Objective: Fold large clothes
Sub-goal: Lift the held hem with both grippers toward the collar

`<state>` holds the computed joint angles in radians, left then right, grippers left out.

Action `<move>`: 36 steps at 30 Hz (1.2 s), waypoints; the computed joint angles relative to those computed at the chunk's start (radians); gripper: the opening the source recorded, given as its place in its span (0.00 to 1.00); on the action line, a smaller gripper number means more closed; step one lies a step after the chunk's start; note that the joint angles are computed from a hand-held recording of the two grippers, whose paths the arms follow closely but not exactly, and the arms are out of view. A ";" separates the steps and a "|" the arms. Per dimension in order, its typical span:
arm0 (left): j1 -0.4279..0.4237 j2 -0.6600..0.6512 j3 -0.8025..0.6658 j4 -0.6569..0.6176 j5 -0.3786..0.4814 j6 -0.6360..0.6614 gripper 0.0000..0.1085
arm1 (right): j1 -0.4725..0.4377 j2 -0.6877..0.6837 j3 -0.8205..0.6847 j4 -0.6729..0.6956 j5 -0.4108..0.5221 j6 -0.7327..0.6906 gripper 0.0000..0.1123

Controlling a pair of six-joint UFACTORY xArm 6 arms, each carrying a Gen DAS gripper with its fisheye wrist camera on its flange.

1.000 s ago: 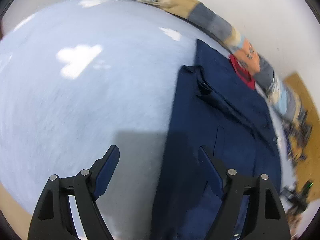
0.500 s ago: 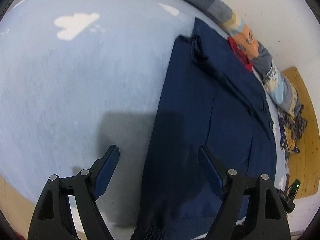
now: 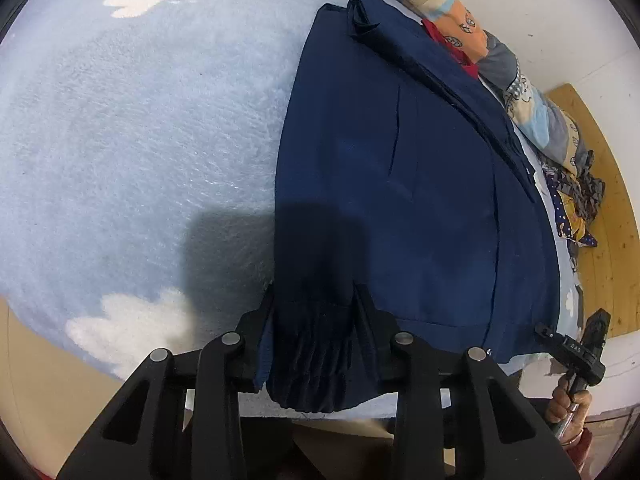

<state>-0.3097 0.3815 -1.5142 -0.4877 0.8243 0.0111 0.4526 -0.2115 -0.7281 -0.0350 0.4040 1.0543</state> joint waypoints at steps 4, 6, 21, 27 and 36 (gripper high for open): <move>-0.012 0.012 -0.009 0.024 -0.013 -0.005 0.40 | -0.014 -0.027 0.072 0.116 -0.107 -0.038 0.27; -0.020 0.024 -0.013 0.010 -0.030 -0.007 0.57 | -0.021 -0.022 0.096 0.144 -0.168 -0.047 0.29; -0.070 -0.023 0.028 0.262 -0.091 -0.129 0.27 | -0.005 -0.014 0.083 0.078 -0.205 -0.027 0.15; -0.094 0.004 -0.020 0.290 -0.073 -0.191 0.26 | -0.001 -0.015 0.078 -0.027 -0.288 0.091 0.15; -0.162 0.208 -0.366 0.489 0.191 -0.372 0.66 | -0.004 0.086 -0.051 0.065 -0.146 0.054 0.16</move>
